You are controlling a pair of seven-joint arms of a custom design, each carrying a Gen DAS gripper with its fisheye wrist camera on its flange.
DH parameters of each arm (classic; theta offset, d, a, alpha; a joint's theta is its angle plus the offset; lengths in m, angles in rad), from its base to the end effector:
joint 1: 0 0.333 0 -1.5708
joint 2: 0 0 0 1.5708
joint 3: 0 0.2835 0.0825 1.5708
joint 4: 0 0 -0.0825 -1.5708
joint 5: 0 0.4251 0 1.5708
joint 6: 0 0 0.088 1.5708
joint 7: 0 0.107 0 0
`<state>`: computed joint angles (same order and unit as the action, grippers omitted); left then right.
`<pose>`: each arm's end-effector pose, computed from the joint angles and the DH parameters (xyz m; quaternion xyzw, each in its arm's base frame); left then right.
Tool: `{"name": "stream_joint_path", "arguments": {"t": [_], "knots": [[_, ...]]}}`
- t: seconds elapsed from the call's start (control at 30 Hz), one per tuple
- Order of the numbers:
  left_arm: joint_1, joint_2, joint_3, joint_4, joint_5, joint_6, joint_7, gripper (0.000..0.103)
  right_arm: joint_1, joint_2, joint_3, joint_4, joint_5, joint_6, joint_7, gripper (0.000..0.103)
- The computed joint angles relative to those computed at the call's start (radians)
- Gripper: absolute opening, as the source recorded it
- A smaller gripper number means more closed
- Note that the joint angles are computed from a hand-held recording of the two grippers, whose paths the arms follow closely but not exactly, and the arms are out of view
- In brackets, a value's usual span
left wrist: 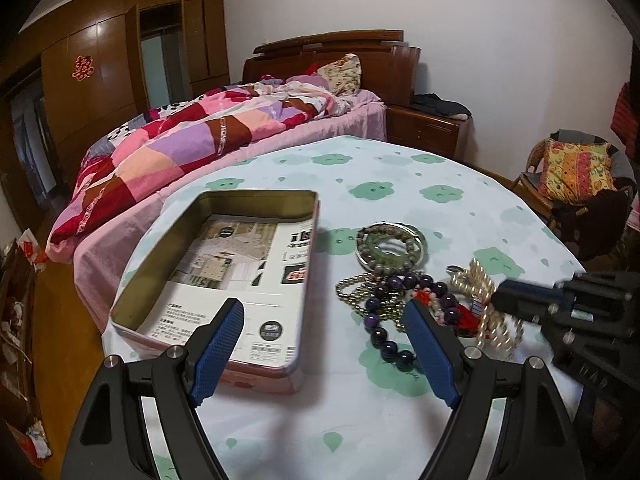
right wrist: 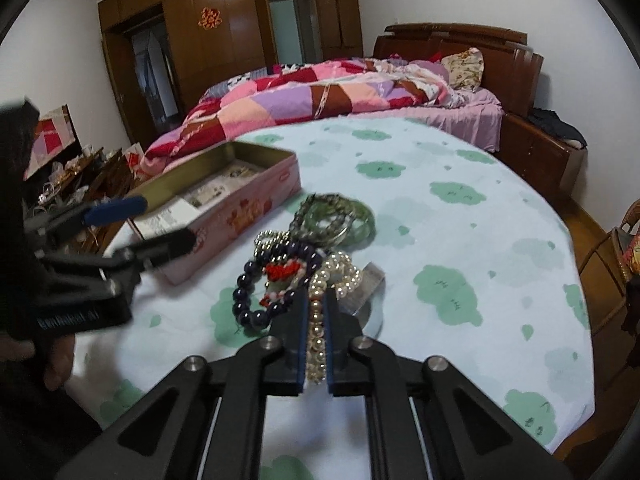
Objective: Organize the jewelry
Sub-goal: 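Grasp the pearl necklace from the jewelry pile with the right tool, then grasp the black bead bracelet with the left tool while the right holds pearls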
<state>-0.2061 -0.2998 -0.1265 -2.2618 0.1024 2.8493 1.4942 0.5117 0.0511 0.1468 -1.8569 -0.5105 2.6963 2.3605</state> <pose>0.5246 -0.1919 0.5412 -0.5167 0.7404 -0.3281 0.2779 0.5144 0.4165 0.5326 -0.7150 0.5621 -0.2071 0.3604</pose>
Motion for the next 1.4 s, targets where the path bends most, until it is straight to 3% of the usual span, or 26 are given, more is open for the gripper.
{"name": "stream_joint_path", "arguments": {"t": [0.37,0.53,0.83,1.03,1.4], "knots": [[-0.065,0.050,-0.007,0.033,-0.070,-0.029,0.110,0.081,-0.031,-0.042,0.001,-0.048,-0.048,-0.011,0.049,0.009],[-0.076,0.089,-0.014,0.074,-0.115,-0.084,0.158,0.062,-0.045,-0.053,0.009,-0.075,-0.036,0.005,0.047,0.009],[-0.074,0.106,-0.036,0.088,-0.130,-0.115,0.220,0.052,-0.054,-0.050,0.016,-0.079,-0.031,0.014,0.040,0.009],[-0.103,0.116,-0.012,0.097,-0.289,-0.135,0.359,0.015,-0.048,-0.051,0.015,-0.081,-0.044,0.016,0.044,0.009],[-0.132,0.038,0.024,0.046,-0.450,-0.077,0.480,0.013,-0.056,-0.070,0.022,-0.087,-0.088,0.031,0.079,0.009]]}}
